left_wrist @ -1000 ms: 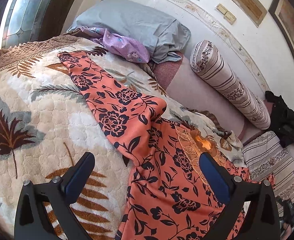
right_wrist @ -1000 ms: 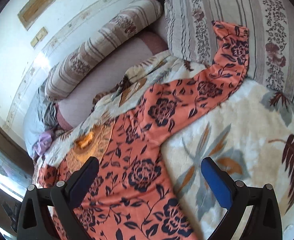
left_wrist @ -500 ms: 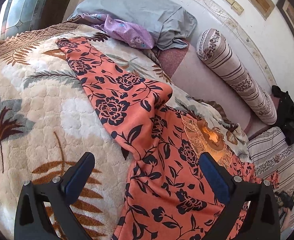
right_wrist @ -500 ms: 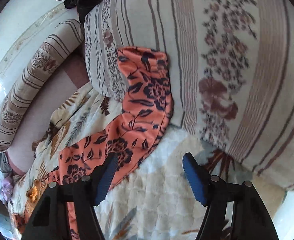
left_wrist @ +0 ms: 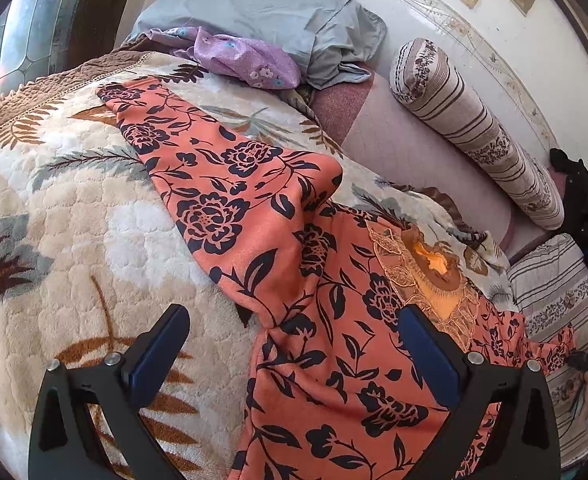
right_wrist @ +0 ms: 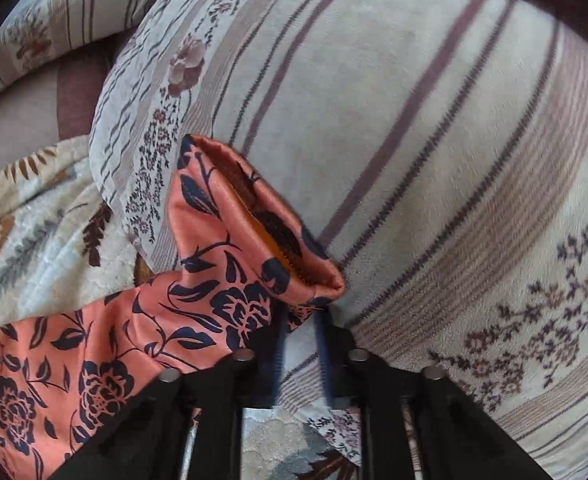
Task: Fold small clothes
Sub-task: 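Move the right gripper to the sleeve cuff and close on it, then lift the sleeve with the right gripper and fold it across the top's body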
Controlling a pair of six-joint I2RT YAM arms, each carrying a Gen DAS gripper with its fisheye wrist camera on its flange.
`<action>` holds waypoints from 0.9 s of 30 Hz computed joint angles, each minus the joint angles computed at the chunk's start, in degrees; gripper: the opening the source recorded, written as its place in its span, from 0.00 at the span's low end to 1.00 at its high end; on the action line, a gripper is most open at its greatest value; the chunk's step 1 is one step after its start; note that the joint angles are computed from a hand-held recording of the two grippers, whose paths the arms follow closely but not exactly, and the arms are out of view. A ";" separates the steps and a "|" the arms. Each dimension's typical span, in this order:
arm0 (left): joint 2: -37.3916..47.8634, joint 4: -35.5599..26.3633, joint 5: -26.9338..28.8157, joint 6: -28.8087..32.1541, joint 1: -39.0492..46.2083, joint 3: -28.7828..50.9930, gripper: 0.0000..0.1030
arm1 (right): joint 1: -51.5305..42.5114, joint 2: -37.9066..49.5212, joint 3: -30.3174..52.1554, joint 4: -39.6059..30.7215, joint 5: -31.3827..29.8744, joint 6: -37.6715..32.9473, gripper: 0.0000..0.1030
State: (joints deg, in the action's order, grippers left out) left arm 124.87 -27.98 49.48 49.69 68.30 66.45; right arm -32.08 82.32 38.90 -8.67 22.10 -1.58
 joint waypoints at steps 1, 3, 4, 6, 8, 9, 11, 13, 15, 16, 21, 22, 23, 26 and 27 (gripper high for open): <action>0.24 -0.83 0.36 -0.15 0.13 0.66 1.00 | 0.93 -2.33 0.29 -1.55 -0.10 -0.02 0.07; 0.78 -2.93 1.09 -0.11 0.48 2.16 1.00 | 4.13 -6.66 2.78 -6.46 0.12 0.01 0.06; 1.04 -4.18 1.47 0.13 0.71 2.94 1.00 | 6.64 -9.40 3.86 -8.79 1.18 0.30 0.05; 1.41 -6.26 2.29 0.77 1.45 4.19 1.00 | 11.15 -14.04 8.45 -14.99 2.24 1.29 0.05; 1.94 -8.54 3.02 1.68 2.43 5.64 1.00 | 15.81 -17.50 13.98 -20.98 3.47 2.62 0.05; 2.35 -9.81 3.34 1.95 2.95 6.58 1.00 | 17.90 -18.64 16.69 -23.76 4.18 3.27 0.05; 3.80 -13.35 4.01 2.48 3.95 9.30 1.00 | 22.04 -20.17 21.16 -28.32 5.59 4.25 0.05; 5.80 -17.71 4.48 3.21 4.78 12.58 1.00 | 24.30 -18.91 25.00 -33.19 5.72 6.05 0.07; 7.29 -20.84 4.55 3.79 5.43 14.85 1.00 | 23.28 -17.16 26.77 -38.46 4.25 8.31 0.52; 7.70 -21.68 4.43 3.99 5.69 15.43 1.00 | 22.02 -16.45 26.51 -40.12 2.51 9.71 0.80; 7.21 -20.33 4.14 3.75 6.02 14.41 1.00 | 7.55 -23.13 8.63 -31.34 -6.85 5.66 0.99; 6.83 -19.36 3.89 3.45 5.78 13.63 1.00 | 3.22 -23.21 5.84 -29.24 -9.71 4.26 0.98; 6.36 -18.27 3.58 3.20 5.46 12.67 1.00 | -1.12 -22.57 3.51 -26.62 -12.65 2.81 0.98; 4.36 -12.90 2.30 2.14 4.03 8.64 1.00 | -10.70 -18.83 -0.62 -19.81 -19.56 -0.41 0.88; 3.55 -10.58 1.68 1.55 3.41 6.99 1.00 | -12.23 -16.87 -0.89 -17.86 -20.46 -0.98 0.88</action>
State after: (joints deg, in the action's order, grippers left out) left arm 128.42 -38.56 51.16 51.24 71.70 73.44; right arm -44.31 65.45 38.01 -26.53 1.64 -2.57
